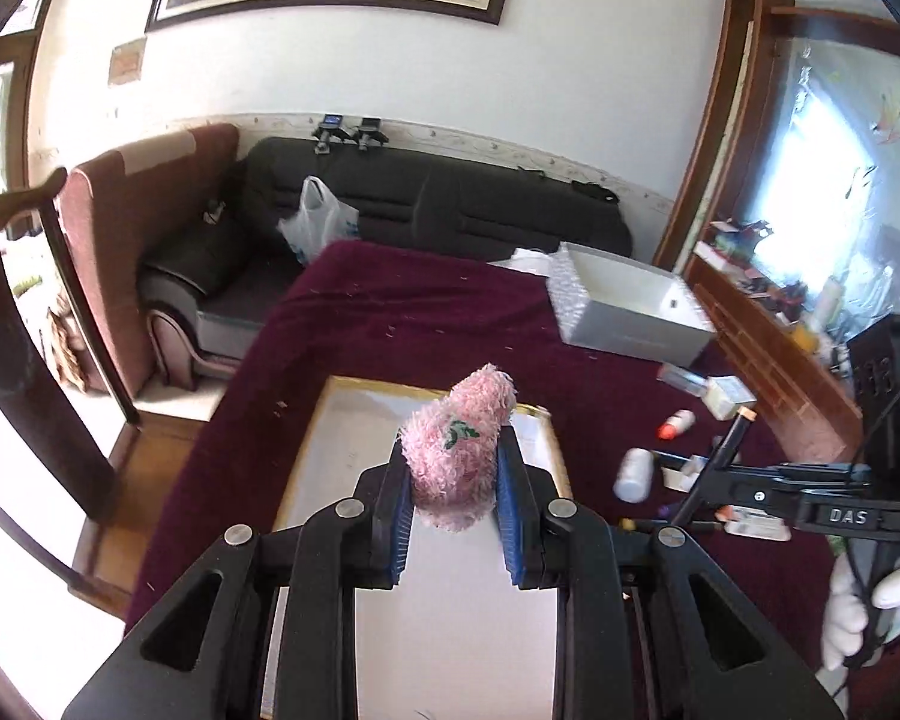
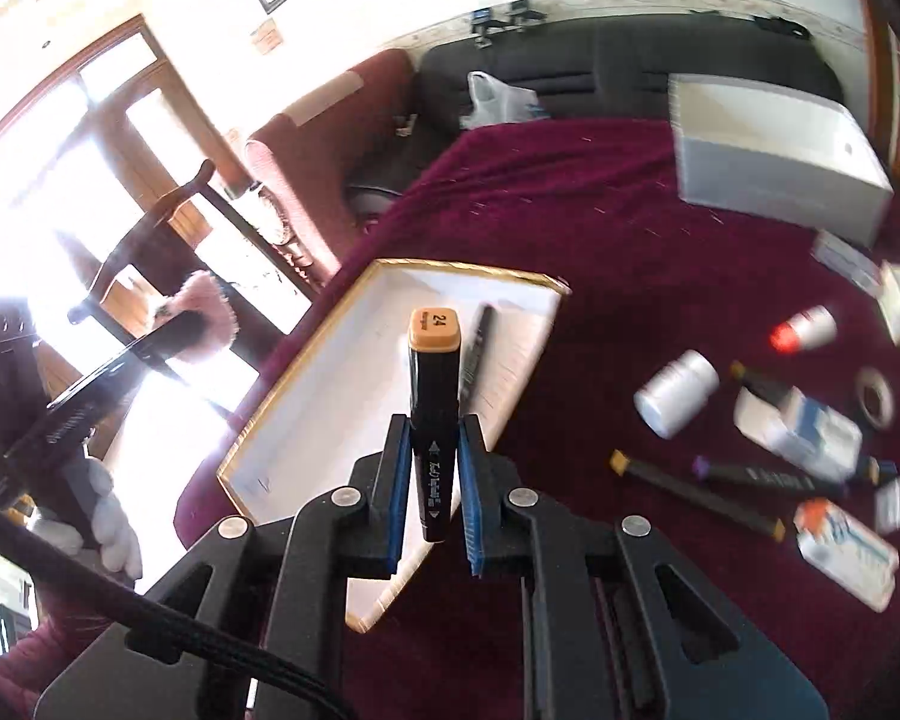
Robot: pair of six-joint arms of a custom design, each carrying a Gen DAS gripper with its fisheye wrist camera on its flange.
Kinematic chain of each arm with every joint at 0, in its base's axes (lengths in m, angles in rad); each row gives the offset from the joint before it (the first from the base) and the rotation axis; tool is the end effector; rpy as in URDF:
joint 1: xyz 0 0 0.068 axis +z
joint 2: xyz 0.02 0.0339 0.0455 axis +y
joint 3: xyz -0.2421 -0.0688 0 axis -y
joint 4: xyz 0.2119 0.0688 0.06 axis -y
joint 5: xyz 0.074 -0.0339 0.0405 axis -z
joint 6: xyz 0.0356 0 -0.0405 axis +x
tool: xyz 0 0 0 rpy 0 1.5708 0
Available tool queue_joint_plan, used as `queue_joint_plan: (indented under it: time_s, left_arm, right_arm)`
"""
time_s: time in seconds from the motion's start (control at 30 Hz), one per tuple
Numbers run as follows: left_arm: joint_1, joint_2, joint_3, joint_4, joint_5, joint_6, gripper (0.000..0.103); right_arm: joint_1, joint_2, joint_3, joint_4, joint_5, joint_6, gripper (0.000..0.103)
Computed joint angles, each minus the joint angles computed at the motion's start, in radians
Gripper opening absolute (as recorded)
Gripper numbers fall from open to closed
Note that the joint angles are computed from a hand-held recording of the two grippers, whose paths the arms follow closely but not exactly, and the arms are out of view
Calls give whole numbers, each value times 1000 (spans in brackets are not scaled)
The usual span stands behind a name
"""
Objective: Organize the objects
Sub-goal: 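Carry toy and marker into the tray and open the left gripper, then open the right gripper in the tray and move both tools back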
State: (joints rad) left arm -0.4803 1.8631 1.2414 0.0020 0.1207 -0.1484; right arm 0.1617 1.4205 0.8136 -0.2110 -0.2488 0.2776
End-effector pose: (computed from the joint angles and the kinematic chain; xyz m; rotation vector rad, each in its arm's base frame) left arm 0.3403 -0.1821 0.2072 0.4361 2.1843 -0.4824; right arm 0.2613 0.0515 0.2021 0.0207 2.4154 0.5022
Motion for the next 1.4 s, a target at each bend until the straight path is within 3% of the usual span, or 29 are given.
queue_joint_plan:
  time_s: [0.3, 0.5, 0.73, 0.83, 0.93, 1.17, 1.23, 1.4]
  left_arm:
    - [42, 509, 547, -239, -36, 11, 21]
    - [51, 842, 1018, -463, -43, -13, 21]
    - [44, 1068, 1407, -669, -65, -27, 21]
    - [65, 1045, 1356, -644, -53, -70, 24]
    - [84, 964, 1193, -552, -31, -102, 26]
    - [107, 866, 985, -406, 52, -188, 36]
    - [116, 863, 976, -388, 89, -205, 41]
    - [119, 877, 1033, -440, 131, -235, 49]
  right_arm:
    - [86, 577, 394, 32, -31, 108, 13]
    - [88, 779, 619, -30, -26, 143, 13]
    - [105, 948, 826, -111, -58, 157, 13]
    - [105, 1001, 911, -140, -68, 162, 13]
    - [103, 1049, 992, -167, -64, 172, 13]
    - [95, 1179, 1223, -267, -45, 206, 13]
    - [87, 1170, 1200, -241, -50, 219, 15]
    - [69, 1070, 1041, -128, -13, 246, 34]
